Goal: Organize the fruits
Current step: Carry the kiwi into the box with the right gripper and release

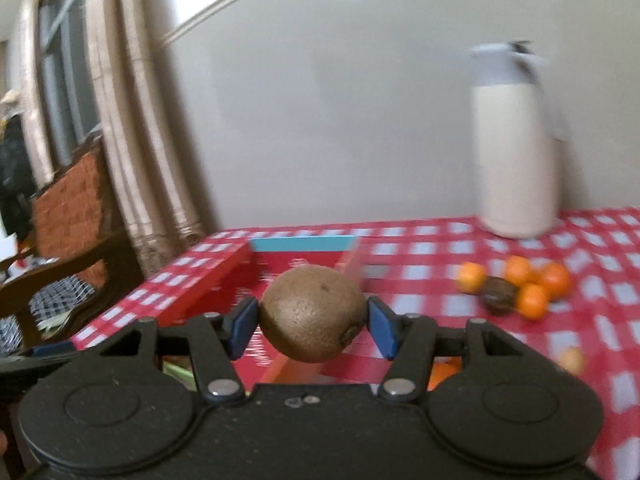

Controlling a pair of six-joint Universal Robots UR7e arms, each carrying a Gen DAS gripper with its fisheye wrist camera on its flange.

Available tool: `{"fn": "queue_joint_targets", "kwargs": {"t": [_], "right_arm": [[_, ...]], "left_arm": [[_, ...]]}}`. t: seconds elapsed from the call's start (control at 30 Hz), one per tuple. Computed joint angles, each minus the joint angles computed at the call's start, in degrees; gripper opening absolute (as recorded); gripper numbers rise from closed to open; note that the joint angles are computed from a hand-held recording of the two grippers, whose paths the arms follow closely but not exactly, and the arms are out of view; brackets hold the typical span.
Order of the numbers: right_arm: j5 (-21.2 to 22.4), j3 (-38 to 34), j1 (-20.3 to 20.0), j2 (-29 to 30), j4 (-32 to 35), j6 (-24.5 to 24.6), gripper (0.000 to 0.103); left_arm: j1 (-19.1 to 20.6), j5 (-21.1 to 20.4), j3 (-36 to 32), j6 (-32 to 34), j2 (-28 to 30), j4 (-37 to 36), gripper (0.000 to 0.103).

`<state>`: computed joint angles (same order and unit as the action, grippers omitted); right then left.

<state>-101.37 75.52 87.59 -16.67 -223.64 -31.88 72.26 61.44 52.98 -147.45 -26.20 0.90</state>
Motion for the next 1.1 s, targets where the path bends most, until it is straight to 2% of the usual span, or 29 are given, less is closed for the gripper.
{"fn": "queue_joint_targets", "kwargs": {"t": [0.13,0.33,0.47,0.53,0.7,0.8,0.87,0.93,1.1], "right_arm": [[-0.3,-4.6,0.8,2.5,5.2,-0.9,0.058],[-2.2,-9.3,1.5,4.8,9.6,-1.8,0.058],[-3.8,-10.8,1.8,6.1,10.8,-2.2,0.057],[-4.0,-11.4,2.0,6.6,10.6,-3.0,0.048],[-3.9,-11.0,2.1,6.5,9.9,-4.0,0.049],[-3.6,-10.3,2.0,6.2,9.5,-4.1,0.055],[-2.9,-9.7,1.9,6.1,7.5,-4.4,0.073],[-2.0,-8.9,1.8,5.7,5.3,-4.9,0.079],[-4.0,-6.7,1.6,4.5,0.5,-5.4,0.09]], "left_arm": [[0.6,-0.7,-0.5,-0.3,-0.3,-0.1,0.103],[1.5,-1.3,-1.9,-1.7,-0.4,0.9,0.103],[1.8,-1.5,-2.1,-1.6,-0.6,0.9,0.103],[1.8,-1.6,-1.9,-1.5,-0.7,0.7,0.103],[1.9,-1.8,-2.1,-1.4,-0.6,0.9,0.103],[1.8,-1.7,-2.1,-1.5,-0.6,0.9,0.103],[1.7,-1.4,-1.7,-1.2,-0.7,0.6,0.103],[1.5,-1.2,-1.1,-0.4,-0.8,-0.3,0.103],[0.9,-0.2,0.2,0.9,-0.8,-1.3,0.103]]}}
